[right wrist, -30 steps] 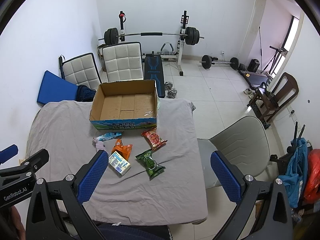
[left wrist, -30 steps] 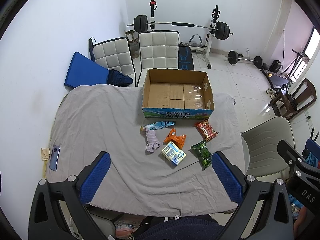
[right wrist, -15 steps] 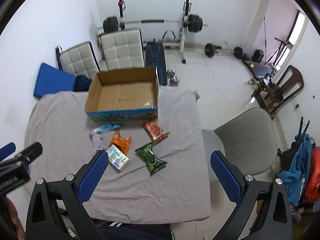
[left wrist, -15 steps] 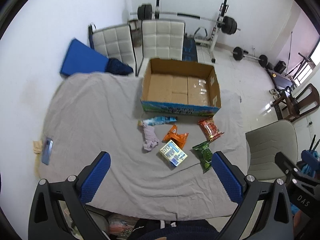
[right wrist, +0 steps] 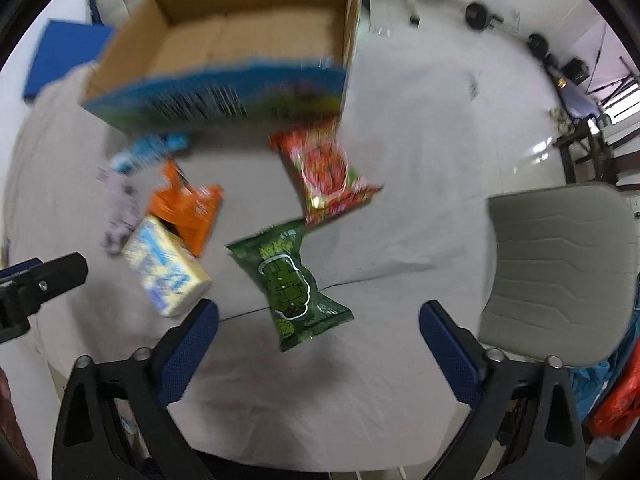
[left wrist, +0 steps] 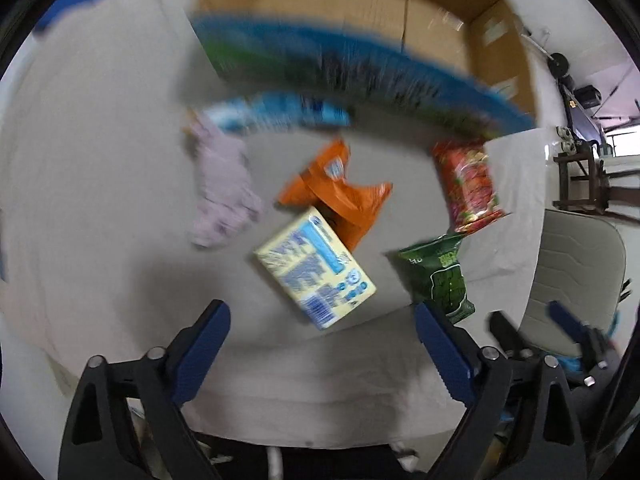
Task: Organize soft objects
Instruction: 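Grasp the yellow milk pack with the left tool while the right tool grasps the green snack bag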
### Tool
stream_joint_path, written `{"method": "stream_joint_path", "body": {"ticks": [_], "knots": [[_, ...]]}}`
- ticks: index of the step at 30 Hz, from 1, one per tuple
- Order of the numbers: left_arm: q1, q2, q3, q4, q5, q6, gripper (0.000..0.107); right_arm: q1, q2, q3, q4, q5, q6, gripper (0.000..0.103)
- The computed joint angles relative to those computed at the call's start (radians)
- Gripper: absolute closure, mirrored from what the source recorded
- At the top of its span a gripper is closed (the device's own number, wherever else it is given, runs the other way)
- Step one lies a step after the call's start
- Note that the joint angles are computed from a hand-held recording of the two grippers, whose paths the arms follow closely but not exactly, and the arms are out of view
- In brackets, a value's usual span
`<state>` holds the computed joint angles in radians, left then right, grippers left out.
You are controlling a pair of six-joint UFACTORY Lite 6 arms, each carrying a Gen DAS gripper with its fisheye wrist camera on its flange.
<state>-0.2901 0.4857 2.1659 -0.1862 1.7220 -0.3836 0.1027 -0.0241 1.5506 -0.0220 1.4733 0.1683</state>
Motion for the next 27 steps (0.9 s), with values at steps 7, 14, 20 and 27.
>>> {"method": "stream_joint_path", "body": {"ticks": [7, 14, 20, 27], "knots": [[0.020, 0.012, -0.289, -0.068, -0.163, -0.058, 0.014, -0.021, 0.066, -0.247, 0.059, -0.199, -0.041, 0.007], [-0.007, 0.003, -0.447, -0.048, -0.285, -0.070, 0.029, -0.057, 0.108, -0.346, 0.132, -0.268, -0.072, 0.009], [-0.095, -0.079, -0.557, 0.032, -0.338, -0.037, 0.038, -0.075, 0.139, -0.426, 0.180, -0.336, -0.105, 0.033], [-0.213, -0.146, -0.715, 0.173, -0.417, -0.019, 0.041, -0.068, 0.125, -0.530, 0.252, -0.373, -0.121, 0.049]]}}
